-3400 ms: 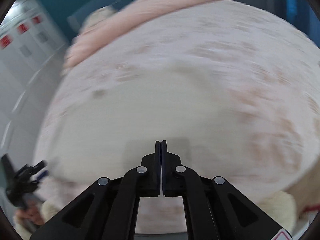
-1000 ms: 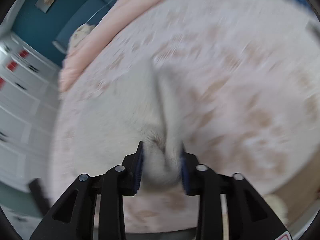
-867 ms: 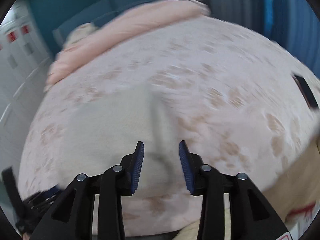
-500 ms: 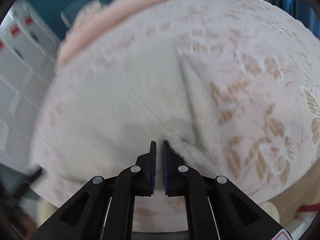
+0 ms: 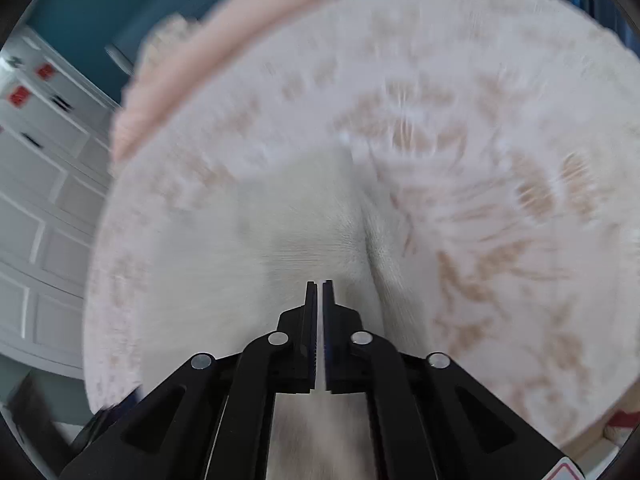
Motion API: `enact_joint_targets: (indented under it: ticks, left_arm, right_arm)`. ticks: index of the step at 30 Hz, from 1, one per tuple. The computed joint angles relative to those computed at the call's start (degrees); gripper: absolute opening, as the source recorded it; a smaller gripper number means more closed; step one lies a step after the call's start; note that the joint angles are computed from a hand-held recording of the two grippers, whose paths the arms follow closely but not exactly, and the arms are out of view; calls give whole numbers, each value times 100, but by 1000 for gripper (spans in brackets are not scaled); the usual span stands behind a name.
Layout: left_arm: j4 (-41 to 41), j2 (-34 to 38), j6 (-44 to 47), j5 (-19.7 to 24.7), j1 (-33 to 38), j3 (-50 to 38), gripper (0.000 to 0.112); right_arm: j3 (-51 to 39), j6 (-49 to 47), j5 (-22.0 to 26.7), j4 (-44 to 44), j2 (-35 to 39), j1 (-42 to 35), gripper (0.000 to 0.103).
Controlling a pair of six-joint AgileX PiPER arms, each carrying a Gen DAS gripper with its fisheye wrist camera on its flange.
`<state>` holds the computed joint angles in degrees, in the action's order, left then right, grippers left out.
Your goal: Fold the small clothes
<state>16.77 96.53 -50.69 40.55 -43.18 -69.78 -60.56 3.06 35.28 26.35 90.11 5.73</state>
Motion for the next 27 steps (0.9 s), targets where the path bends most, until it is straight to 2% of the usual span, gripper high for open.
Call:
enact_joint_targets:
  ticks: [2, 3, 4, 6, 7, 10, 12, 13, 15, 18, 20, 21, 22, 24, 27]
  left_arm:
    - [-749, -360, 585, -270, 302, 356, 77]
    - [-1316, -573, 967, -531, 561, 613, 91]
    - [-1889, -717, 1373, -718, 819, 820, 96]
    - [-3034, -843, 2063, -1278, 1230, 1241, 97]
    - [-3607, -686, 2456, -1316, 1427, 1252, 98]
    - [-5325, -105, 3975, -1055, 1905, 1125, 98]
    - [-6470, 273, 4944, -903, 2111, 1113, 98]
    - [-7011, 400, 5344, -887, 2169, 1162, 98]
    - [-7459, 511, 5575, -1022, 2165, 1190, 98]
    - [-7285, 667, 5262, -831, 2107, 883, 98]
    - [-6733, 738, 4676, -564, 2041, 522, 91]
    - [-6409, 720, 4375, -492, 1989, 389, 80]
    - [-6188, 660, 4190, -413, 1954, 293, 66]
    - [-5854, 438, 3962, -229, 1918, 128, 55]
    - [-5805, -108, 4158, 16, 2045, 3, 50]
  right_arm:
    - [715, 177, -55, -231, -922, -111, 40]
    - [1046, 224, -75, -209, -1280, -218, 70]
    - [1440, 172, -132, -63, -1617, -399, 77]
    - [1973, -473, -148, 504, -1776, -749, 77]
    - [2147, -1046, -64, 1017, -1611, -940, 77]
    - [2510, -2524, 256, 2736, -1168, -1297, 77]
    - [2572, -3533, 645, 3882, -727, -1509, 77]
    - [2581, -3941, 704, 4431, -415, -1482, 82]
    - [2558, -4174, 492, 4974, -103, -1210, 87]
    - [2433, -4296, 238, 5530, 257, -943, 88]
    - [2288, -4193, 304, 5657, 373, -912, 56]
    - [2162, -3985, 357, 5503, 438, -874, 43]
    - [2051, -3740, 387, 5357, 401, -827, 38]
    - [1884, -3132, 159, 4762, -57, -619, 34]
    - [1399, -1600, -88, 3245, -999, -148, 34]
